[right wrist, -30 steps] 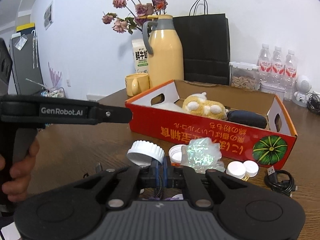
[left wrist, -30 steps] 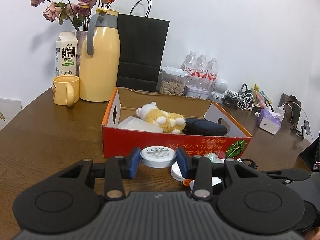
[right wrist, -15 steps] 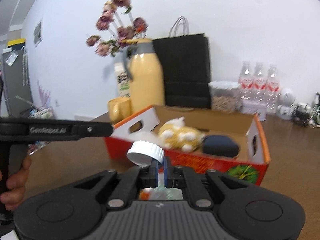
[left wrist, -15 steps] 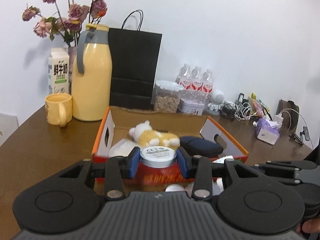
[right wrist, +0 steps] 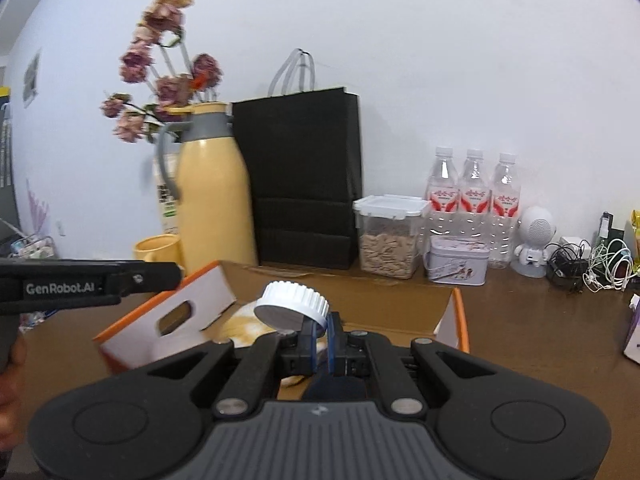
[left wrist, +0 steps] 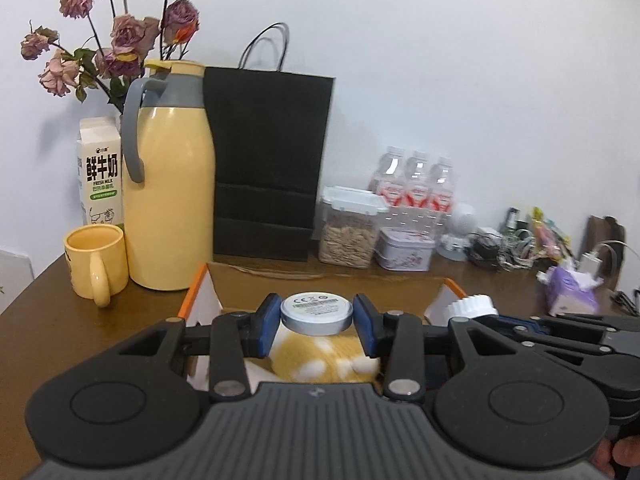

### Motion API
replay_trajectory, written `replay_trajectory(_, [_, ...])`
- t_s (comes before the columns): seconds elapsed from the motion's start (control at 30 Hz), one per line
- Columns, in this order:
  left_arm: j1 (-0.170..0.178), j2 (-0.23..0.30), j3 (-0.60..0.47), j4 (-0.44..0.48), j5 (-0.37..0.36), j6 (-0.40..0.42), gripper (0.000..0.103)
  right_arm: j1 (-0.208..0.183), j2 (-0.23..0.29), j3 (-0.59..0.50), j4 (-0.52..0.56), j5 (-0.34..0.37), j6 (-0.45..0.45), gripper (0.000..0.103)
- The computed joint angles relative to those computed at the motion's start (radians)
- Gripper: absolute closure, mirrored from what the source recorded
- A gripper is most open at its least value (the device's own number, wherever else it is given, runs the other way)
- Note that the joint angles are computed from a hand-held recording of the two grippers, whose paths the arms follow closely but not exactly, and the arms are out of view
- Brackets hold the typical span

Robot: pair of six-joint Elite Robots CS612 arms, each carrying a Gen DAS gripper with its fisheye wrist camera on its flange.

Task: Organize objects
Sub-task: 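Lower the tin lid into the box with the left gripper while the right drops the brush head in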

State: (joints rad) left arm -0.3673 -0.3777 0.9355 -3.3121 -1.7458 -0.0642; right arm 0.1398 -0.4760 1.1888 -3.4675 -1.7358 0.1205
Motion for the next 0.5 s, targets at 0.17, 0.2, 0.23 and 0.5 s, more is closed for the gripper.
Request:
replay_trajectory(0.17, [-0.003, 0.063, -0.113, 0.083, 0.047, -0.021, 0.063, -0.011, 0.051, -0.079, 0.058, -0.037, 0.043, 0.099])
replay_trajectory(0.2, [-0.003, 0.071, -0.127, 0.103, 0.048, -0.014, 0.063, -0.012, 0.056, -0.085, 0.07, -0.037, 0.043, 0.099])
replay_trajectory(0.23, [-0.002, 0.078, -0.139, 0.122, 0.046, -0.009, 0.063, -0.015, 0.06, -0.09, 0.085, -0.026, 0.046, 0.099])
replay_trajectory(0.5, [-0.01, 0.073, -0.109, 0.117, 0.081, 0.046, 0.056, -0.015, 0.061, -0.086, 0.109, -0.015, 0.043, 0.097])
